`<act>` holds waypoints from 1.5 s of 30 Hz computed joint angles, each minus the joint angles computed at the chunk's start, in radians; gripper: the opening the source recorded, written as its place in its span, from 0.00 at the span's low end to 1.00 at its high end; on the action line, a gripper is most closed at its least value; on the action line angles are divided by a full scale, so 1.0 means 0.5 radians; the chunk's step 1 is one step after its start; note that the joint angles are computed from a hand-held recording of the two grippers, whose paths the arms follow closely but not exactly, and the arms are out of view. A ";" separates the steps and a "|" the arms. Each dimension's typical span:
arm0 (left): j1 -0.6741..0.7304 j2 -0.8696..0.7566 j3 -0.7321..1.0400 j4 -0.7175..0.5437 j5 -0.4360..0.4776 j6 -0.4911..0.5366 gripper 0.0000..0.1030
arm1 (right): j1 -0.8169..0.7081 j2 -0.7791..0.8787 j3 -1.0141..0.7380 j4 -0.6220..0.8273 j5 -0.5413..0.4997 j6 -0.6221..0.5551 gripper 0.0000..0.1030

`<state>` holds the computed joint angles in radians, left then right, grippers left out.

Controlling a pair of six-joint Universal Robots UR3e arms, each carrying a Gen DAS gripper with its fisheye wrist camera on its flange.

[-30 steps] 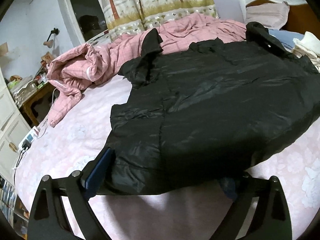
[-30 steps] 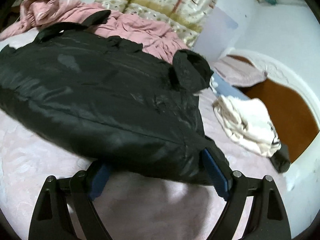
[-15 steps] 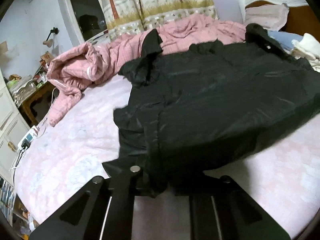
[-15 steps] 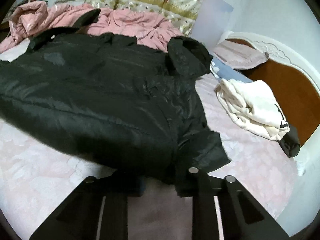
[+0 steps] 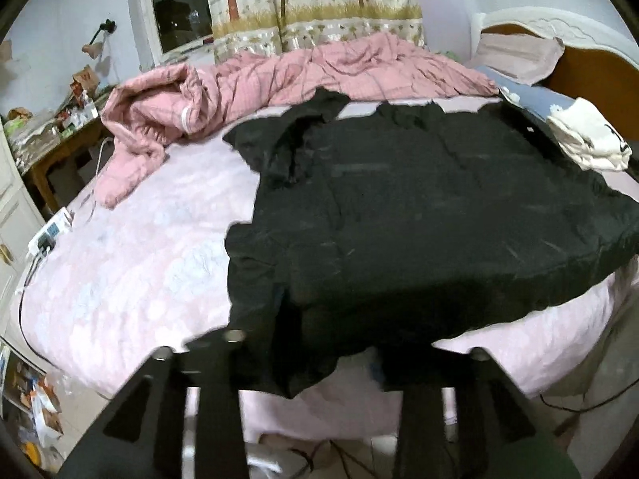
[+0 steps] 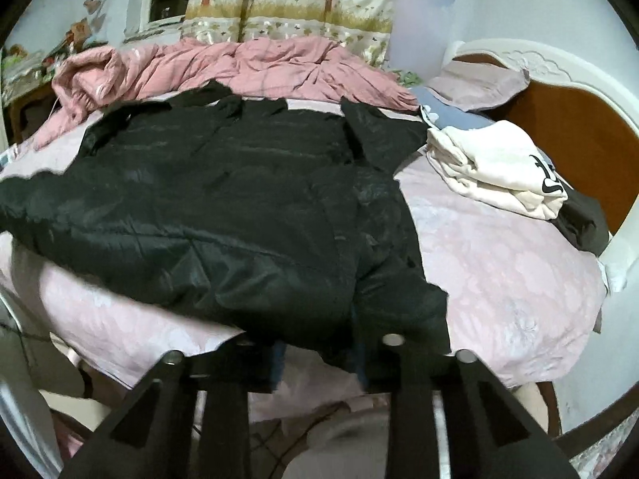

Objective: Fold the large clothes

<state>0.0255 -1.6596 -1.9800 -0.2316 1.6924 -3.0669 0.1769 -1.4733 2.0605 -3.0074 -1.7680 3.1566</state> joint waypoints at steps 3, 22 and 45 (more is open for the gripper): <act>0.032 -0.081 0.207 -0.107 -0.042 0.023 0.49 | -0.092 0.046 -0.239 0.197 0.081 -0.035 0.55; 0.045 -1.462 2.035 -0.852 0.036 -0.043 0.51 | -0.385 1.400 -2.160 0.829 0.435 0.055 0.82; 0.232 -1.336 1.743 -0.467 -0.113 -0.208 0.17 | -0.474 1.229 -1.751 0.432 0.510 0.163 0.30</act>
<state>0.1417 -2.3274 -1.1083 -0.4653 1.6358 -3.1709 -0.0599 -0.8589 1.1850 -2.7916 -1.5128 3.2381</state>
